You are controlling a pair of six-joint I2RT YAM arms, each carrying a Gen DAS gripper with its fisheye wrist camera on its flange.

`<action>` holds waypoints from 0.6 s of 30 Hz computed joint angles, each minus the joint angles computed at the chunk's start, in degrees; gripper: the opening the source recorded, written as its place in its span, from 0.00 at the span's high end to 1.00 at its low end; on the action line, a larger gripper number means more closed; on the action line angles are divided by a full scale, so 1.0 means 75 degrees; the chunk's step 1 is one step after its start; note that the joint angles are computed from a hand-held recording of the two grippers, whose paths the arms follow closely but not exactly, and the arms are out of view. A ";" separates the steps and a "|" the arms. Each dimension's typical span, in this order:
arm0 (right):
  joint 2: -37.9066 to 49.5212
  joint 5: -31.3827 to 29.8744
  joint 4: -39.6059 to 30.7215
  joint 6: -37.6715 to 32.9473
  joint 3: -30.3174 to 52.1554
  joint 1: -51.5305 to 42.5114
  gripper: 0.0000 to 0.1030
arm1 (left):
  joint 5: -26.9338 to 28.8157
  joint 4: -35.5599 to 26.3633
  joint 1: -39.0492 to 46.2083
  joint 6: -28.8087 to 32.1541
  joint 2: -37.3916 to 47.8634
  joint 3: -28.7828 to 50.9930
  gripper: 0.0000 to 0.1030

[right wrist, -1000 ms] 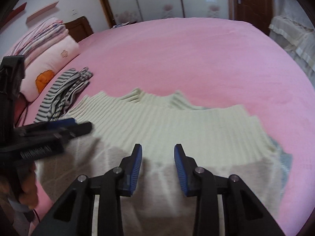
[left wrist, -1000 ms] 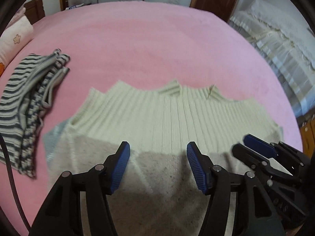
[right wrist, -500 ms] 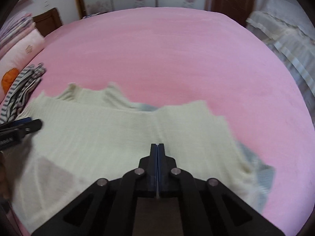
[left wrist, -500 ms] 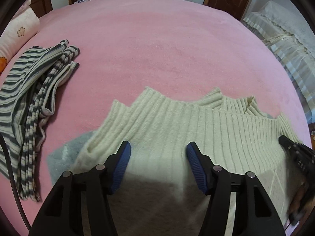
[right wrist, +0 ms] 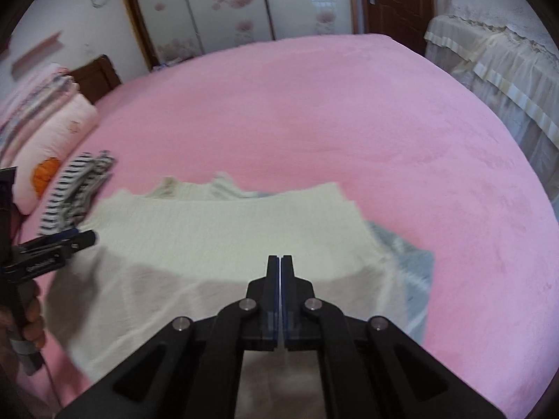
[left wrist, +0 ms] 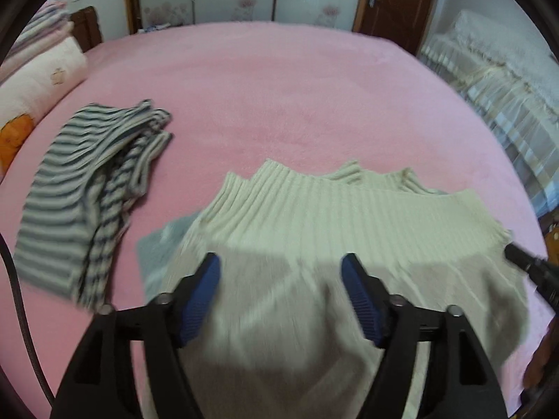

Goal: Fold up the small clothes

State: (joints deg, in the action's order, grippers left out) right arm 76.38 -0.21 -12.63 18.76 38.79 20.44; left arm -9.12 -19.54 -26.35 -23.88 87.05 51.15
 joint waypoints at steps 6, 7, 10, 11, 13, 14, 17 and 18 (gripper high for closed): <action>-0.0769 0.0458 0.0352 0.1489 -0.0806 0.2457 0.97 | -0.1044 -0.0214 -0.1477 -0.1325 -0.2044 -0.1819 0.27; -0.0672 0.0684 0.0462 0.1674 -0.0869 0.2881 0.97 | -0.1396 -0.0227 -0.1789 -0.1592 -0.2192 -0.2058 0.27; -0.0099 0.1295 0.0590 0.1880 -0.0853 0.3654 0.97 | -0.2019 -0.0326 -0.2107 -0.1942 -0.2021 -0.2414 0.27; 0.0038 0.1506 0.0553 0.1921 -0.0871 0.3818 0.97 | -0.2125 -0.0435 -0.2140 -0.2024 -0.1916 -0.2435 0.27; -0.0025 0.1782 0.0479 0.1928 -0.1048 0.3925 0.98 | -0.2290 -0.0493 -0.2163 -0.2173 -0.1989 -0.2676 0.27; -0.0193 0.1831 0.0425 0.1888 -0.1221 0.3828 0.98 | -0.2284 -0.0471 -0.2059 -0.2107 -0.2034 -0.2765 0.27; -0.0828 0.2038 0.0071 0.1730 -0.1712 0.3289 0.98 | -0.2009 -0.0193 -0.1571 -0.1719 -0.2118 -0.3008 0.27; -0.1002 0.2095 -0.0058 0.1733 -0.1825 0.3123 0.99 | -0.1970 -0.0217 -0.1466 -0.1677 -0.2205 -0.3068 0.27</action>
